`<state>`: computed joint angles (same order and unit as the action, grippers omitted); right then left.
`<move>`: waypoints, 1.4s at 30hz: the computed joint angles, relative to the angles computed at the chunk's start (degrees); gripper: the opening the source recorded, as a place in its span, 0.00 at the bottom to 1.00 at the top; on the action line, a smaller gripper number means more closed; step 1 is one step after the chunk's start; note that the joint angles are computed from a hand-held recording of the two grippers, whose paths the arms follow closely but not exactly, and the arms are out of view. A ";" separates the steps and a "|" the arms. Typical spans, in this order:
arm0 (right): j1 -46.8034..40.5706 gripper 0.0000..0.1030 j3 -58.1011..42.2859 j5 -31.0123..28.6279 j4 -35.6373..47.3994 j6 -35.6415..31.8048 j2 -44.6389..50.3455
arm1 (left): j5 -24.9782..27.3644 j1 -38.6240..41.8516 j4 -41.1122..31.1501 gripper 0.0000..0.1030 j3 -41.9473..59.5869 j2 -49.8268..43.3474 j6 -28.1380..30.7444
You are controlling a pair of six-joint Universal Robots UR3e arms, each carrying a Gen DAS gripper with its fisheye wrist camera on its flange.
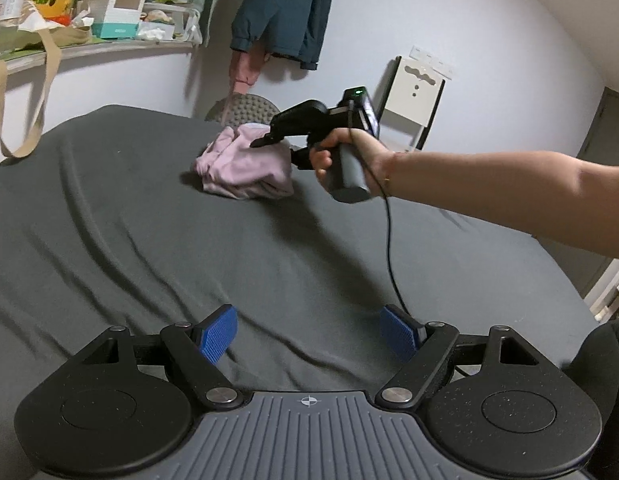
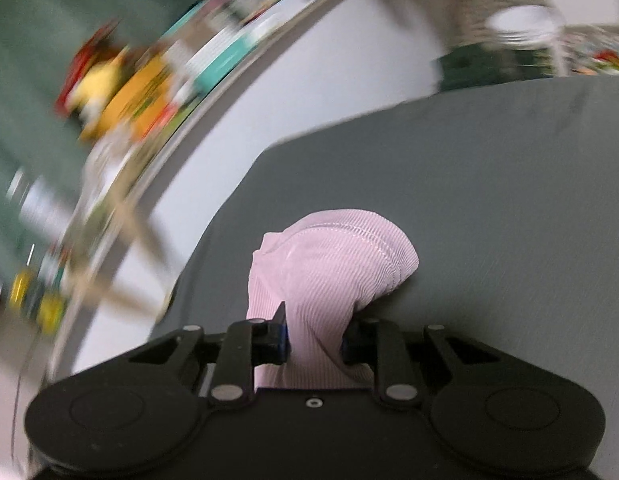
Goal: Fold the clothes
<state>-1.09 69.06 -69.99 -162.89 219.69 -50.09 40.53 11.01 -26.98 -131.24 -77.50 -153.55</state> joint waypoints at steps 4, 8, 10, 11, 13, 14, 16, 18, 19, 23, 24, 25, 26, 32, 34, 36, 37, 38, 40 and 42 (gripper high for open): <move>-0.99 0.22 -4.74 -4.71 -0.10 6.27 4.32 | 0.64 -1.56 0.34 0.77 0.84 -0.84 -0.45; -1.47 0.24 -7.34 -6.02 0.91 9.80 6.88 | 2.10 -3.73 1.30 0.77 1.60 -1.97 -2.20; -1.84 0.32 -6.83 -5.03 1.59 10.17 6.81 | 2.90 -4.86 1.84 0.77 1.92 -2.47 -3.28; -1.95 0.44 -6.72 -4.68 1.97 10.56 6.81 | 3.19 -5.39 2.13 0.77 2.20 -2.85 -3.66; -2.61 0.53 -3.78 -3.37 -0.06 10.77 5.25 | 3.55 -6.39 3.06 0.77 3.15 -4.12 -3.86; -2.84 0.61 -2.44 -3.23 -0.98 10.22 4.34 | 4.17 -7.08 4.12 0.77 3.63 -4.73 -4.11; -3.35 0.66 1.52 -3.48 -2.34 7.06 1.05 | 5.39 -8.38 6.24 0.77 4.60 -5.95 -4.87; -4.57 0.68 6.92 -2.13 -4.08 2.66 -3.32 | 6.41 -9.35 8.84 0.77 5.44 -7.17 -7.27; -5.44 0.68 10.03 -0.63 -4.53 0.38 -5.99 | 6.94 -9.84 10.07 0.77 5.89 -7.78 -8.43; -8.49 0.75 30.26 6.23 -10.29 -11.41 -22.19 | 9.99 -12.61 15.91 0.77 8.01 -10.70 -14.10; -9.08 0.77 36.07 7.62 -11.92 -14.56 -27.11 | 10.90 -13.75 17.38 0.77 9.16 -11.95 -15.81; -9.58 0.83 42.07 8.23 -13.21 -17.48 -32.29 | 11.70 -14.85 18.47 0.77 10.43 -13.14 -17.28; -10.35 0.89 48.07 9.05 -15.91 -19.78 -36.70 | 12.66 -16.13 19.34 0.77 11.95 -14.30 -18.82; -5.50 1.00 68.50 2.79 -20.67 -23.00 -59.14 | 24.63 -25.41 19.88 0.89 22.60 -20.09 -22.97; 0.30 1.00 71.06 -5.00 -23.83 -23.80 -61.59 | 29.74 -28.48 21.80 0.90 25.63 -22.27 -24.19; 6.73 1.00 71.14 -13.08 -26.41 -25.64 -60.53 | 35.58 -31.72 22.35 0.90 29.62 -24.79 -26.56; 10.04 1.00 70.89 -17.15 -27.52 -26.63 -59.66 | 38.78 -33.34 22.49 0.91 31.64 -26.14 -28.05; 13.43 1.00 70.53 -21.30 -28.62 -27.65 -58.63 | 41.83 -34.75 22.86 0.94 33.12 -27.31 -29.80; 19.81 1.00 69.85 -31.02 -33.09 -28.95 -54.37 | 48.91 -37.73 23.65 1.00 35.95 -29.85 -33.68; 24.32 1.00 68.94 -39.14 -36.19 -29.38 -50.44 | 57.02 -40.87 22.93 1.00 39.37 -32.70 -36.73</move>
<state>23.23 138.00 -109.13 -199.07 190.31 -100.53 97.55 -29.87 -4.05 -91.87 -110.20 -190.28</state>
